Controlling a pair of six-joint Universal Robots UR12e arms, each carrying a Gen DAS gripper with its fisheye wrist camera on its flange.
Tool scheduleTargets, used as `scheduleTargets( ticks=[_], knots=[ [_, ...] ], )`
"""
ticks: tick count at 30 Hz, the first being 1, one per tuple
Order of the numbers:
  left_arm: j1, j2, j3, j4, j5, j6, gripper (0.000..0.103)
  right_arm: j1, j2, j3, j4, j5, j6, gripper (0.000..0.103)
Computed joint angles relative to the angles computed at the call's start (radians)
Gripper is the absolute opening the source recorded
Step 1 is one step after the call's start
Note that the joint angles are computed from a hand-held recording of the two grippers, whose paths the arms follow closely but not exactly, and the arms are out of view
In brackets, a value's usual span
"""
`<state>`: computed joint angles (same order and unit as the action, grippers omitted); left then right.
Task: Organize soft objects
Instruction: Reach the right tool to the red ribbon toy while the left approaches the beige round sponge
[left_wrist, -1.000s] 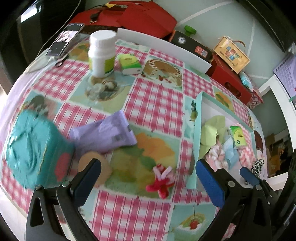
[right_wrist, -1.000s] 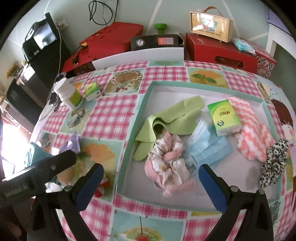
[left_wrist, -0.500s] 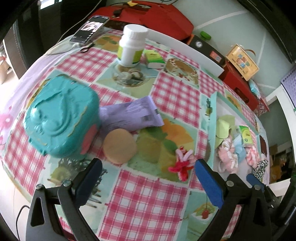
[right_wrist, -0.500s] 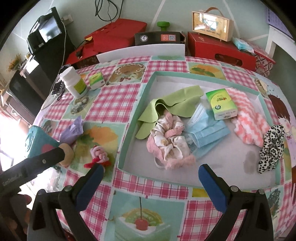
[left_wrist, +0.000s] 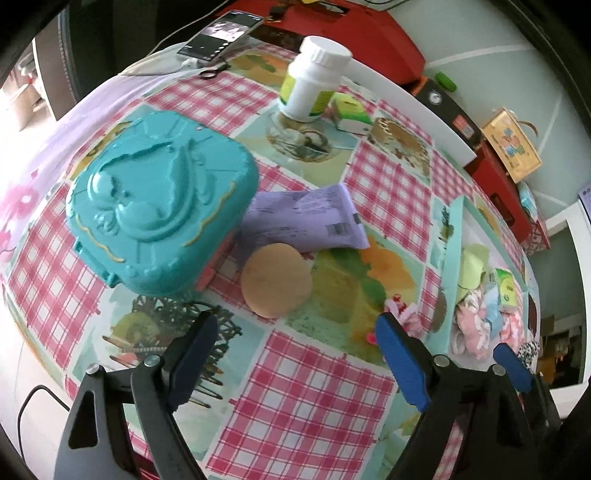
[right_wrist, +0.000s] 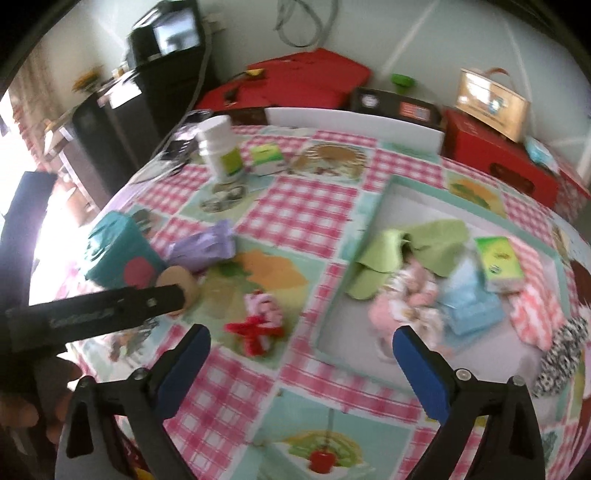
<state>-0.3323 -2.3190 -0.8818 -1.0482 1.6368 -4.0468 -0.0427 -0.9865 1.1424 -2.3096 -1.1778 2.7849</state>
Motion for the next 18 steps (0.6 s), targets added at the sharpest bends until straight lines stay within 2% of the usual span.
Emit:
scheduleTargets(
  ticks=[3, 7, 13, 18],
  knots=[
    [0.001, 0.0, -0.003, -0.012, 0.008, -0.02, 0.088, 0.007, 0.009, -0.012, 0.035, 0.027, -0.017, 0.099],
    [0.005, 0.001, -0.009, -0.02, 0.011, -0.044, 0.088, 0.022, 0.021, -0.025, 0.062, 0.007, -0.044, 0.092],
    [0.01, 0.005, -0.019, -0.024, 0.008, -0.072, 0.088, 0.032, 0.036, -0.046, 0.09, 0.02, -0.069, 0.091],
    [0.012, 0.005, -0.021, -0.013, -0.007, -0.08, 0.088, 0.039, 0.053, -0.067, 0.1, -0.005, -0.071, 0.09]
  ],
)
